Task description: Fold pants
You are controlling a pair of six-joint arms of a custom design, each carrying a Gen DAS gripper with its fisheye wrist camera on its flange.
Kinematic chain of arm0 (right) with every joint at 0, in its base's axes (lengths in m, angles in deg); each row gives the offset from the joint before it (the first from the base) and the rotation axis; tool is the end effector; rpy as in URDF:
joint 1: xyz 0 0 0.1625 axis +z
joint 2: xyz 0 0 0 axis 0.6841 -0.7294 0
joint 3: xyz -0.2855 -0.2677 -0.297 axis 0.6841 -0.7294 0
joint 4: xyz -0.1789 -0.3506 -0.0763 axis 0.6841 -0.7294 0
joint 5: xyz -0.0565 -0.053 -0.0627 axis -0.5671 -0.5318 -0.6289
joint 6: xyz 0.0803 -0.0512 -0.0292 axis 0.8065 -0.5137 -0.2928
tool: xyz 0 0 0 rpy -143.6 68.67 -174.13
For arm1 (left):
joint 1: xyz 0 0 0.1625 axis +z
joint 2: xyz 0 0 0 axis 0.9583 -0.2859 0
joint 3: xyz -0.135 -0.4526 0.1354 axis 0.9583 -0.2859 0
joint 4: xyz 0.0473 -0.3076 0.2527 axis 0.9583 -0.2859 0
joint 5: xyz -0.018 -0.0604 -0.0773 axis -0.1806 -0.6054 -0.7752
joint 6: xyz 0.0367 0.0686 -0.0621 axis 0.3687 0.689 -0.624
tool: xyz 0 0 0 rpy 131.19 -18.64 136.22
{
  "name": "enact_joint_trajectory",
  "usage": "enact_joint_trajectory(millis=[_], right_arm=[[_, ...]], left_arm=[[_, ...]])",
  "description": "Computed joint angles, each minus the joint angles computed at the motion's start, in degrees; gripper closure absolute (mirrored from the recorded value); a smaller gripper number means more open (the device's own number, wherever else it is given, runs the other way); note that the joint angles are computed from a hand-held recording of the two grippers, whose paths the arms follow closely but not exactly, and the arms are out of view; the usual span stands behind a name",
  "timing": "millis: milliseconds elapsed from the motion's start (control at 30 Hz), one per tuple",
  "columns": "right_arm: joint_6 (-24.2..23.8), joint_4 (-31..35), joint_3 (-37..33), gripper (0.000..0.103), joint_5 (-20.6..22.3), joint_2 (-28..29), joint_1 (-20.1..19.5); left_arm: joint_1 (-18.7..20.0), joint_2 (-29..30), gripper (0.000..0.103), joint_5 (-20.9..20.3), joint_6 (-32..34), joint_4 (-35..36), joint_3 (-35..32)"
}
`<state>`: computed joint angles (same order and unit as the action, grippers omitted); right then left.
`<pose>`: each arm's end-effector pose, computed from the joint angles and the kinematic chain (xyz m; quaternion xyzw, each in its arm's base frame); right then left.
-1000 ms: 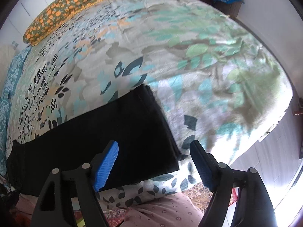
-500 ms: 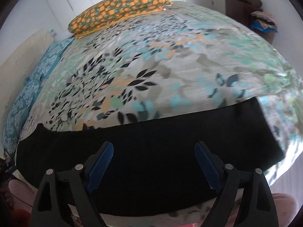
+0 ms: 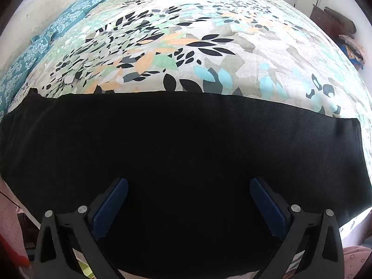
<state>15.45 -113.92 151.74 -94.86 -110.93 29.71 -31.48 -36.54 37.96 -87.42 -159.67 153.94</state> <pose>-0.0631 -0.5041 0.3168 0.1069 -0.9260 0.1477 0.3307 -0.2213 -0.4755 0.1045 -0.0336 0.9145 -0.2712 0.2982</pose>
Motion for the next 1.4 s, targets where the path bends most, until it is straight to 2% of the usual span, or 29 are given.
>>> enact_joint_trajectory(millis=[100, 133, 167, 200, 267, 400, 467, 533, 633, 667, 700, 767, 867, 900, 933, 1000, 1133, 1200, 1400], right_arm=[[0.4, -0.6, 0.0, 0.000, -0.3, 0.3, 0.2], [0.3, -1.1, 0.1, 0.000, -0.3, 0.3, 0.2], [0.2, -1.4, 0.2, 0.000, -0.1, 0.3, 0.2], [0.1, -1.7, 0.3, 0.000, 0.0, 0.3, 0.1], [-0.1, -2.5, 0.7, 0.000, 0.4, 0.3, -0.1], [-0.4, -3.1, 0.9, 0.000, 0.6, 0.3, -0.1], [-0.3, -3.1, 0.9, 0.000, 0.6, 0.3, -0.1], [-0.2, -3.4, 0.9, 0.000, 0.5, 0.5, 0.0], [-0.5, -4.3, 1.2, 0.000, 0.5, 0.6, 0.0], [-0.6, -4.4, 1.2, 0.000, 0.6, 0.6, 0.0], [-0.7, -4.5, 1.3, 0.000, 0.7, 0.6, -0.1], [-0.7, -4.6, 1.3, 0.000, 0.7, 0.7, -0.1], [-0.6, -4.8, 1.2, 0.000, 0.5, 0.8, 0.0], [-0.5, -5.1, 1.3, 0.000, 0.3, 0.9, 0.1], [-0.5, -5.4, 1.3, 0.000, 0.2, 1.0, 0.1], [-0.6, -5.9, 1.4, 0.000, 0.2, 1.1, 0.1], [-0.7, -6.7, 1.7, 0.000, 0.4, 1.1, 0.0], [-0.9, -7.3, 2.0, 0.000, 0.6, 1.1, 0.0], [-1.0, -7.6, 2.0, 0.000, 0.7, 1.2, -0.1]], left_arm=[[2.8, 4.4, 0.026, -5.1, 13.3, -6.5, -5.3], [4.6, 6.4, 0.026, -6.6, 17.1, -5.8, -8.6], [5.7, 7.7, 0.027, -6.5, 18.5, -4.4, -10.7], [7.2, 9.0, 0.030, -5.5, 18.3, -1.6, -13.5], [10.6, 10.7, 0.050, -3.0, 13.1, 2.4, -17.1], [14.5, 8.8, 0.056, -8.5, 4.1, -7.9, -14.9], [14.3, 8.1, 0.059, -8.8, 3.9, -9.2, -14.1], [12.4, 7.1, 0.057, -5.7, 6.1, -9.1, -12.5], [9.7, 4.4, 0.032, -0.2, 5.9, -7.5, -9.2], [9.0, 3.3, 0.028, 1.9, 6.1, -8.4, -7.7], [8.3, 2.0, 0.027, 3.2, 5.6, -8.8, -6.0], [7.7, -1.5, 0.026, 6.6, 1.5, -4.8, -2.7], [8.4, -6.1, 0.027, 10.4, -11.5, 10.5, -0.4], [8.9, -6.8, 0.027, 11.1, -14.4, 13.4, 0.3], [9.3, -7.3, 0.032, 11.8, -15.6, 13.8, 1.6], [9.6, -7.9, 0.034, 12.2, -15.6, 11.7, 3.2], [9.4, -6.6, 0.034, 13.7, -19.8, 19.6, 0.6], [9.5, -5.8, 0.033, 14.4, -20.4, 21.4, 0.0], [8.6, -5.3, 0.024, 15.0, -20.7, 20.6, 0.4]])
